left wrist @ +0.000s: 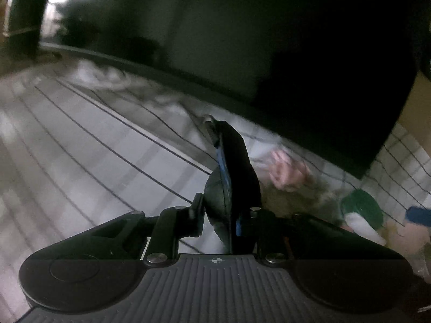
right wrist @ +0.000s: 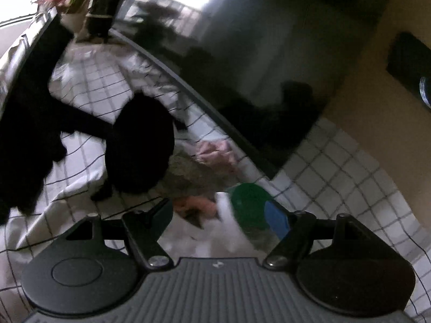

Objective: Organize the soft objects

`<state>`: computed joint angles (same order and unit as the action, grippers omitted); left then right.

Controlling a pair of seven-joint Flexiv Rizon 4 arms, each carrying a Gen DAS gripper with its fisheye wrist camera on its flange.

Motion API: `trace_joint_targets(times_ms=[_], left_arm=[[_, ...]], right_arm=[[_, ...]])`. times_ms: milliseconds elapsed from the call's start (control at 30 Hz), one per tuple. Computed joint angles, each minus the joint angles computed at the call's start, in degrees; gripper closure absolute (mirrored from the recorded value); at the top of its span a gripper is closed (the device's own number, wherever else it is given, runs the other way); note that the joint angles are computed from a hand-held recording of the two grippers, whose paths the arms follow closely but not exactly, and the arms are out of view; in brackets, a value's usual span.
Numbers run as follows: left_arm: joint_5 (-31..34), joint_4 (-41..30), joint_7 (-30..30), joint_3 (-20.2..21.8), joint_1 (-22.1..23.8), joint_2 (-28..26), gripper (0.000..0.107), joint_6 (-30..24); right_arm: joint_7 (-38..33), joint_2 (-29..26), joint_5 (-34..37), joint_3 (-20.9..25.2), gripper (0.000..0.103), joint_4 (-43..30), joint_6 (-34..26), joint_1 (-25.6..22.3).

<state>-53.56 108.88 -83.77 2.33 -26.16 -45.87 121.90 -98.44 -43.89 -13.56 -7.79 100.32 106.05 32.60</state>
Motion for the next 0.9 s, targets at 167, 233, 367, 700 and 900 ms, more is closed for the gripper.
trace_joint_targets(times_ms=[167, 233, 367, 700, 900], left_arm=[[-0.22, 3.67, -1.17, 0.45, 0.46, 2.13, 0.083, 4.72], [0.29, 4.86, -1.72, -0.47, 1.54, 2.83, 0.083, 6.15], [1.95, 6.72, -3.33, -2.32, 3.44, 3.82, 0.083, 6.90], [11.31, 11.10, -12.57, -3.84, 7.97, 4.77, 0.083, 7.24], [12.92, 10.33, -13.76, -2.57, 7.69, 4.54, 0.083, 6.19]], right_arm=[[1.56, -2.42, -3.39, 5.93, 0.033, -4.95, -4.75, -3.17], [3.63, -4.53, -3.59, 5.21, 0.042, -8.39, -6.84, -1.96], [11.29, -10.14, -2.70, -1.51, 0.048, -15.79, -10.68, 3.86], [20.86, -17.19, -8.23, -2.24, 0.084, -26.41, -20.60, 3.87], [9.64, -12.32, -12.22, 12.33, 0.090, -17.44, -11.82, -5.86]])
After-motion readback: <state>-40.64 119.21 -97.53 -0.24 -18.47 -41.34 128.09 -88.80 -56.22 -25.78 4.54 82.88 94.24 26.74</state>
